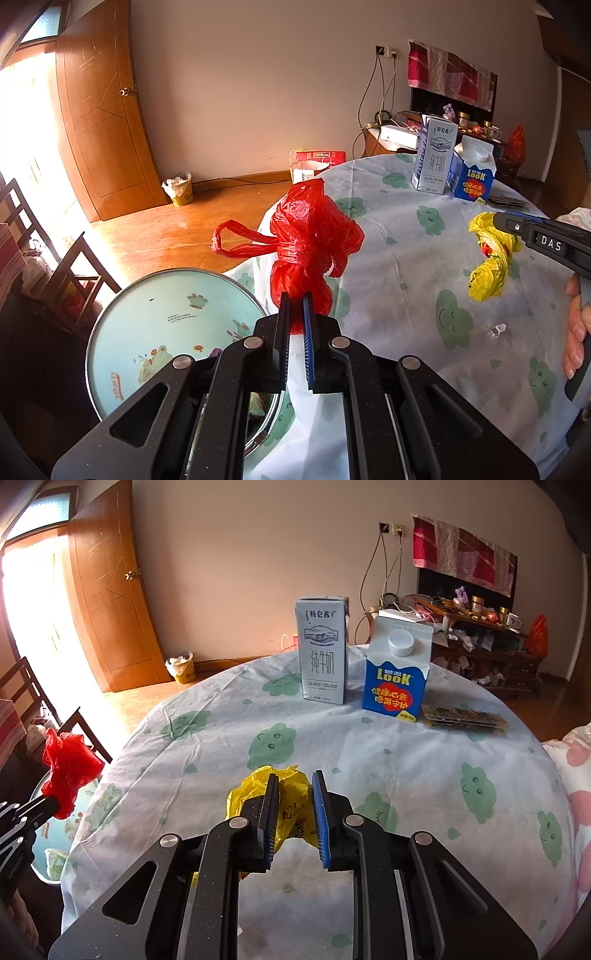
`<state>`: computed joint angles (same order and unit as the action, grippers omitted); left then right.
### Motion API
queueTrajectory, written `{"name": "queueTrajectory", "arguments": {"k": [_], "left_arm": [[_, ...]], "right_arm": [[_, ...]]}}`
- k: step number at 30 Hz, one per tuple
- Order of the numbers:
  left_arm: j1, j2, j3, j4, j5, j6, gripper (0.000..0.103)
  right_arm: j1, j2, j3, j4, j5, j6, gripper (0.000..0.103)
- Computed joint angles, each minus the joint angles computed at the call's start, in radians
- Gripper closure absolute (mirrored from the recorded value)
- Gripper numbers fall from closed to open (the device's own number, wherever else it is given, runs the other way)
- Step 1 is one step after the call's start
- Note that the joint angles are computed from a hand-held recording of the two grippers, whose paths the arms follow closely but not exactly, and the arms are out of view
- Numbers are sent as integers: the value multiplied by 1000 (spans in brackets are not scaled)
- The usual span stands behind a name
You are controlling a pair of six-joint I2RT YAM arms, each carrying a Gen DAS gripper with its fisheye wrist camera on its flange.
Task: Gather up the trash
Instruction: 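Carry the red bag and yellow foil wrapper over the bucket with both tools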
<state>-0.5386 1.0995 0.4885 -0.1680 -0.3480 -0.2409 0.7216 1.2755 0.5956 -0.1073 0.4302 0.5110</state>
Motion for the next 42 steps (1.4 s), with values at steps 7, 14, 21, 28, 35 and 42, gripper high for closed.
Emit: {"name": "queueTrajectory", "arguments": {"k": [7, 14, 21, 28, 35, 42], "left_arm": [[69, -82, -46, -35, 9, 15, 97], [160, -169, -83, -80, 37, 43, 97], [252, -236, -104, -121, 70, 81, 97], [349, -289, -119, -150, 107, 123, 97], [412, -312, -130, -159, 133, 149, 97], [462, -330, -146, -161, 156, 170, 97]], "right_arm": [[67, 80, 66, 17, 16, -7, 84], [123, 155, 130, 33, 20, -19, 84], [168, 224, 195, 39, 26, -34, 84], [207, 281, 249, 57, 20, -57, 84], [241, 333, 303, 61, 17, -78, 84], [267, 372, 349, 61, 16, -93, 84]]}}
